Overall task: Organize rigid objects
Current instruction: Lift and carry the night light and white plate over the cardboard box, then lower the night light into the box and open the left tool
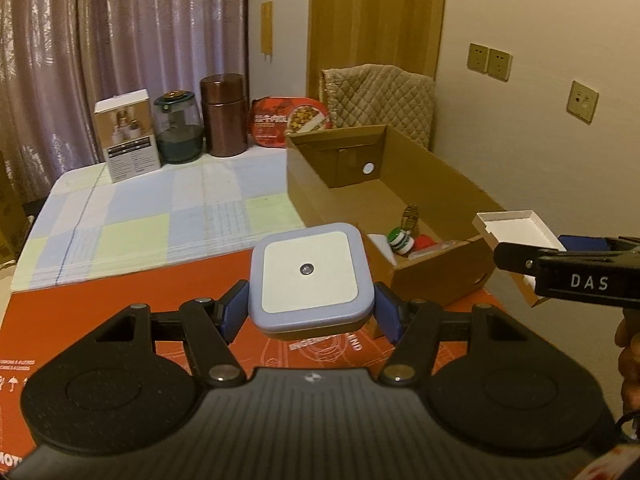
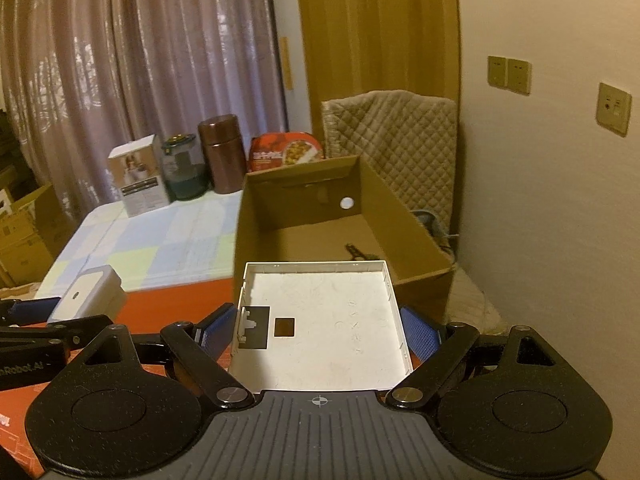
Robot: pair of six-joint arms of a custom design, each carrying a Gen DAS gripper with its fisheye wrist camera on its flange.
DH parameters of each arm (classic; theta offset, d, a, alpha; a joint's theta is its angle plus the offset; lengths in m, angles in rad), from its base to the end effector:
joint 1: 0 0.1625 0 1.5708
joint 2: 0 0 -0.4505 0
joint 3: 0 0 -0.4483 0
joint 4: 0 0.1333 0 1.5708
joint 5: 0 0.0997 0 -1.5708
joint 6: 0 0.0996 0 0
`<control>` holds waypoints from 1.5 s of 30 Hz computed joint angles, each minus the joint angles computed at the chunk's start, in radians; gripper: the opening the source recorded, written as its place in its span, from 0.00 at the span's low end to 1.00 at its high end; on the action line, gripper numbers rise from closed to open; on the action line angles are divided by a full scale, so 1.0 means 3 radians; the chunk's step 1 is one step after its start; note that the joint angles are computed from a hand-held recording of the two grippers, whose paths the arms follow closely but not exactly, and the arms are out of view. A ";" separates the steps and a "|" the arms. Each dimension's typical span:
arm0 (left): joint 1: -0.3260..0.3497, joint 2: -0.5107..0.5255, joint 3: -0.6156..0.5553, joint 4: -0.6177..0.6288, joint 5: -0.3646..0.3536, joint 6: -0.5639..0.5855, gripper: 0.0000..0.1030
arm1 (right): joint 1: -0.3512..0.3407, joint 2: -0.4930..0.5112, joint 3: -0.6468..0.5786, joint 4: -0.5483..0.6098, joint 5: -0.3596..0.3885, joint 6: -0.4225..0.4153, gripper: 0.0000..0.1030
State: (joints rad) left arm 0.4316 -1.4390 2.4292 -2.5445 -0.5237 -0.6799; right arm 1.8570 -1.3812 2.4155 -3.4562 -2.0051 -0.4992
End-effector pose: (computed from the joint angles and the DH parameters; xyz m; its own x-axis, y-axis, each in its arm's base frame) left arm -0.2751 -0.3684 0.1828 -0.7236 0.0949 -0.6837 0.5829 0.6146 -0.5315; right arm 0.2141 -0.4037 0.2350 -0.7534 -0.2611 0.6035 -0.6228 0.5779 -0.5275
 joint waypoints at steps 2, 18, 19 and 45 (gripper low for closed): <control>0.0006 0.0068 -0.0031 -0.0096 -0.0014 0.0082 0.59 | -0.0019 -0.0023 -0.0004 0.0004 -0.0015 -0.0013 0.82; 0.0108 0.0600 -0.0339 -0.0853 -0.0214 0.0777 0.59 | -0.0166 -0.0088 -0.0115 0.0032 -0.0048 -0.0134 0.82; 0.0119 0.0631 -0.0362 -0.0895 -0.0225 0.0820 0.59 | -0.0174 -0.0088 -0.0129 0.0037 -0.0044 -0.0143 0.82; 0.0667 0.1430 -0.1188 -0.1618 -0.0358 0.1856 0.59 | -0.0373 0.0445 -0.0958 0.0486 0.0230 -0.0640 0.82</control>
